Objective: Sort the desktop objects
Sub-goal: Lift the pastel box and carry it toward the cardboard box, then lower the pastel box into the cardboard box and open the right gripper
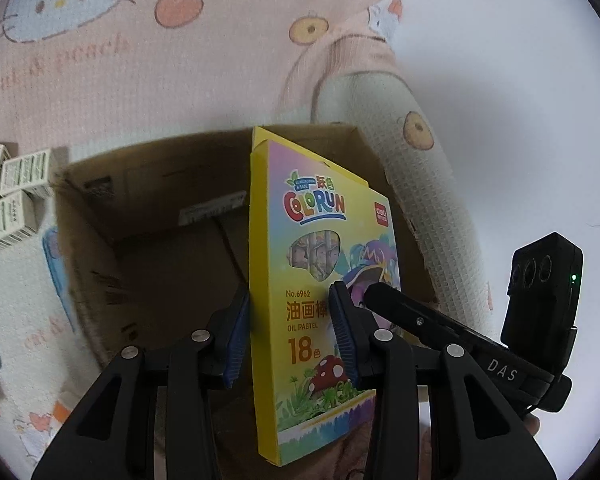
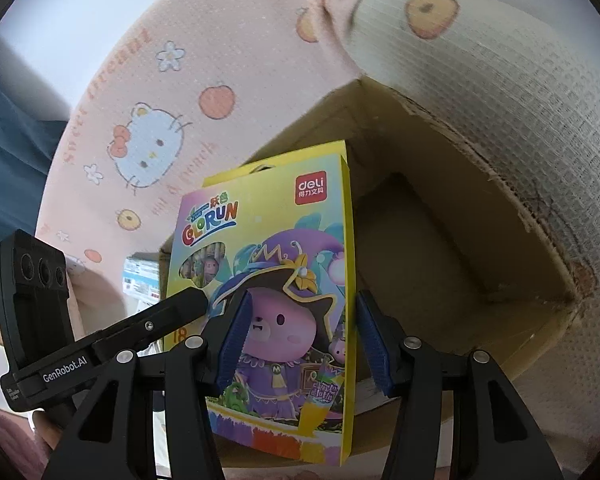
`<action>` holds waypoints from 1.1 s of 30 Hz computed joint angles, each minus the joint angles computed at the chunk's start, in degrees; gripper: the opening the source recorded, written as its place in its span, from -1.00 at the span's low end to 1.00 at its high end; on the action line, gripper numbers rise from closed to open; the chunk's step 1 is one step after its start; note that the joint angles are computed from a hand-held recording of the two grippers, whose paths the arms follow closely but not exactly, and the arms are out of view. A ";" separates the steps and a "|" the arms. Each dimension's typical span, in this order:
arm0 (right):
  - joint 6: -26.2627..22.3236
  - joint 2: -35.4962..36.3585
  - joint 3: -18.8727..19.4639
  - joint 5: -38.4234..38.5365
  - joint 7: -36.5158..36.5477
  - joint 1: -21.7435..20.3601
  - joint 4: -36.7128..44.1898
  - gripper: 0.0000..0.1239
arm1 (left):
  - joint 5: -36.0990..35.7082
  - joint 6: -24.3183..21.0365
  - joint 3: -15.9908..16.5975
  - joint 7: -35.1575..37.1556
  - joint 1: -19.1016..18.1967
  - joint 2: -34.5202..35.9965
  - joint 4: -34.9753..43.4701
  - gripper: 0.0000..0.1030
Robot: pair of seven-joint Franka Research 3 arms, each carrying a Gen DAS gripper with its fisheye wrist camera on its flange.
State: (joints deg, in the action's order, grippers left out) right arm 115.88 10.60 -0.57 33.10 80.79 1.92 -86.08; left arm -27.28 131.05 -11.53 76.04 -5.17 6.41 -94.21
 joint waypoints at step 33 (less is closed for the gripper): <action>-3.37 5.78 -0.61 -10.56 4.75 -1.77 10.05 -0.07 | 9.85 -25.12 -2.01 -6.21 0.08 17.32 19.35 -0.09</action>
State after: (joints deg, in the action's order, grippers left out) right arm 112.51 16.38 -1.17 22.54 85.54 0.15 -76.03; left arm -17.44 105.93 -13.54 69.83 -5.10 23.73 -74.86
